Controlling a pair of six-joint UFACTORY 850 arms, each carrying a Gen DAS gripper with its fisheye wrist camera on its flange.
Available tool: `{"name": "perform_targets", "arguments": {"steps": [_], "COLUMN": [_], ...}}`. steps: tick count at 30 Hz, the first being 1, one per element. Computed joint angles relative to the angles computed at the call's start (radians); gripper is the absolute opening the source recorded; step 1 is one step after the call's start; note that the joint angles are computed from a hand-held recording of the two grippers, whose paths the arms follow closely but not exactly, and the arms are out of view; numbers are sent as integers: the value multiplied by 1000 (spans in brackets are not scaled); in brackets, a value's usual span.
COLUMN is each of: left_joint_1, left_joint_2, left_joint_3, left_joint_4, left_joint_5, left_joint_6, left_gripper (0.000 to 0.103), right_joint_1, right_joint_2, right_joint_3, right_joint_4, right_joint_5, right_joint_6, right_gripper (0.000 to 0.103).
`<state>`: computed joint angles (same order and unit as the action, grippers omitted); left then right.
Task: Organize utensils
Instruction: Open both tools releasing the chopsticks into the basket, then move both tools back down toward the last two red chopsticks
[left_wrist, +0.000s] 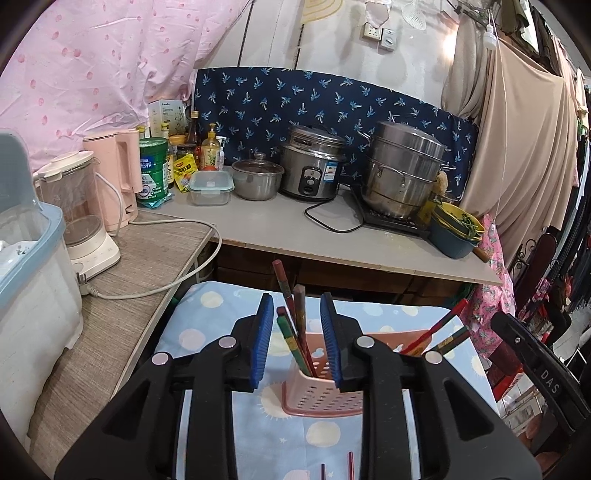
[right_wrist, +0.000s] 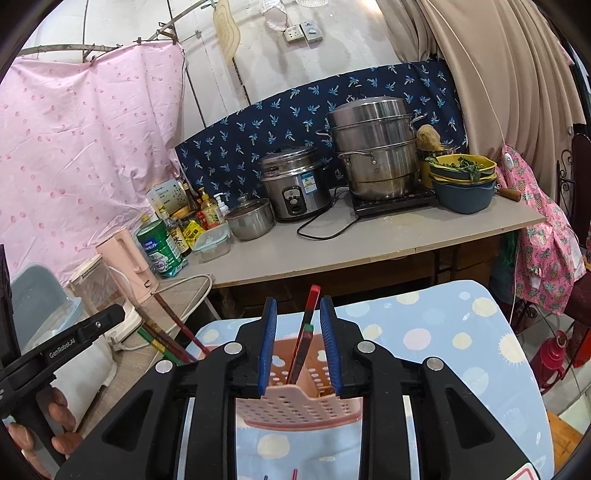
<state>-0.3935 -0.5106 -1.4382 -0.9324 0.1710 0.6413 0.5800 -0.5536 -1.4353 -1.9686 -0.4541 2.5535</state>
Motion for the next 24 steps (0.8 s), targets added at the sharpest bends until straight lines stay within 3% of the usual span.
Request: {"name": "perform_targets", "arguments": {"steps": [8,12,24], "left_joint_1": [-14,-27,-63], "left_joint_2": [69,98,163], "left_joint_3": [109,171,400], "left_joint_4": [52,2,86], "left_joint_5": [29,51,91], "left_joint_6": [-46,6,-99], "left_gripper": [25,25,25], "right_joint_1": [42,69,192], "right_joint_2": [52,74,106], "right_joint_3": [101,154,319], "right_joint_4": [-3,-4,116], "right_joint_5": [-35,-43,-70], "right_joint_6": [7,25,-16], "right_gripper": [25,25,25]}}
